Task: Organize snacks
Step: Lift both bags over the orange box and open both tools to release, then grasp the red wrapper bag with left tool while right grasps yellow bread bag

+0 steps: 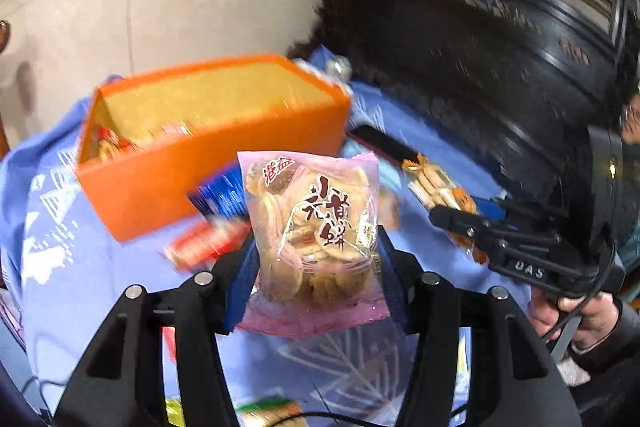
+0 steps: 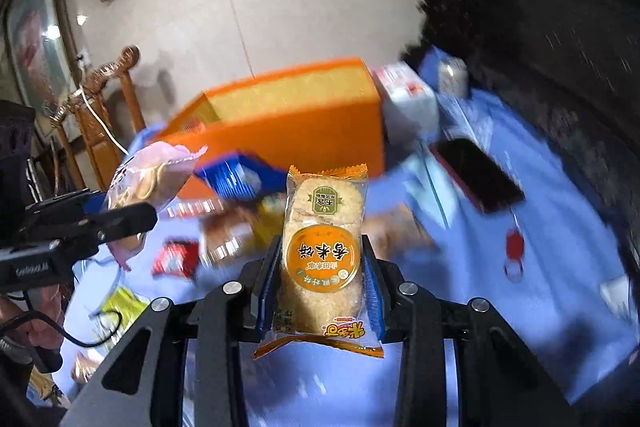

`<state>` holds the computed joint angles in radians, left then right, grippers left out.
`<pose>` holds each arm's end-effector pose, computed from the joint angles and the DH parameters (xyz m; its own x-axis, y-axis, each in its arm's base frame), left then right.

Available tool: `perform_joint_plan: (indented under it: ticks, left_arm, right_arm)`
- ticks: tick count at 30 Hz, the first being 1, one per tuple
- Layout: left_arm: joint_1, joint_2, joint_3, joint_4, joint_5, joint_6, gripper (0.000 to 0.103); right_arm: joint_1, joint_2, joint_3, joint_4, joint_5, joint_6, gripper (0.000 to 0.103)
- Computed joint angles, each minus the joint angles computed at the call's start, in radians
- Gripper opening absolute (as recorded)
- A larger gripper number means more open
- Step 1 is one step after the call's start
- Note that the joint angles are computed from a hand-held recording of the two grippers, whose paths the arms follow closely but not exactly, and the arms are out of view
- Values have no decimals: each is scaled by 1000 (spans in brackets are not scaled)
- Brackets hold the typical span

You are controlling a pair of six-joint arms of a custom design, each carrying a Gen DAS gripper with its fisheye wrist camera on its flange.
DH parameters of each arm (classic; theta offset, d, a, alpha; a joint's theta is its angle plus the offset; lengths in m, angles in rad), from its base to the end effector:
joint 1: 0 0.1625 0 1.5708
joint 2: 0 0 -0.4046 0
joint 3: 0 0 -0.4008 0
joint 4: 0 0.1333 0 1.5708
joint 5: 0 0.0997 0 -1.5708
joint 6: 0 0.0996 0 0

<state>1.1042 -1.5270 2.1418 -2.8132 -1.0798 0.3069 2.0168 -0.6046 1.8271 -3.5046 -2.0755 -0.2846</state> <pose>-0.0538 -0.5075 0.3230 -0.7595 0.3608 -0.5412 0.6227 0.6440 -0.4445 0.3365 -0.5065 0.0148 -0.7969 -0.2809 0.5349 -0.5736 0.6299 -0.5237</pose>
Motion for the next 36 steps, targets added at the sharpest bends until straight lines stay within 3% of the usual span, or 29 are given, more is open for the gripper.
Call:
perform_joint_plan:
  ticks: [8,14,15,16,17,18,19,22,29,32,36]
  left_arm:
    - [10,65,-161,-88,62,63,54]
    - [30,195,-350,-104,113,109,54]
    - [33,228,-391,-109,135,120,58]
    - [35,252,-419,-122,162,125,69]
    - [35,278,-444,-142,204,119,92]
    - [35,291,-459,-157,236,108,99]
    - [34,295,-463,-176,258,86,99]
    - [37,240,-406,-201,220,64,99]
    - [26,110,-234,-183,279,19,99]
    - [21,42,-149,-193,317,26,99]
    - [19,-43,-75,-151,312,-11,99]
  right_arm:
    - [21,69,-235,57,72,-106,37]
    - [18,174,-497,168,111,-147,37]
    - [18,200,-558,200,115,-156,37]
    - [16,219,-601,227,123,-156,39]
    - [14,236,-641,253,134,-158,53]
    - [16,258,-681,260,117,-163,62]
    - [23,273,-701,236,85,-167,67]
    - [22,234,-620,160,125,-174,68]
    - [10,99,-332,141,175,-100,68]
    - [12,64,-206,147,178,-124,68]
    - [18,55,-105,118,139,-123,68]
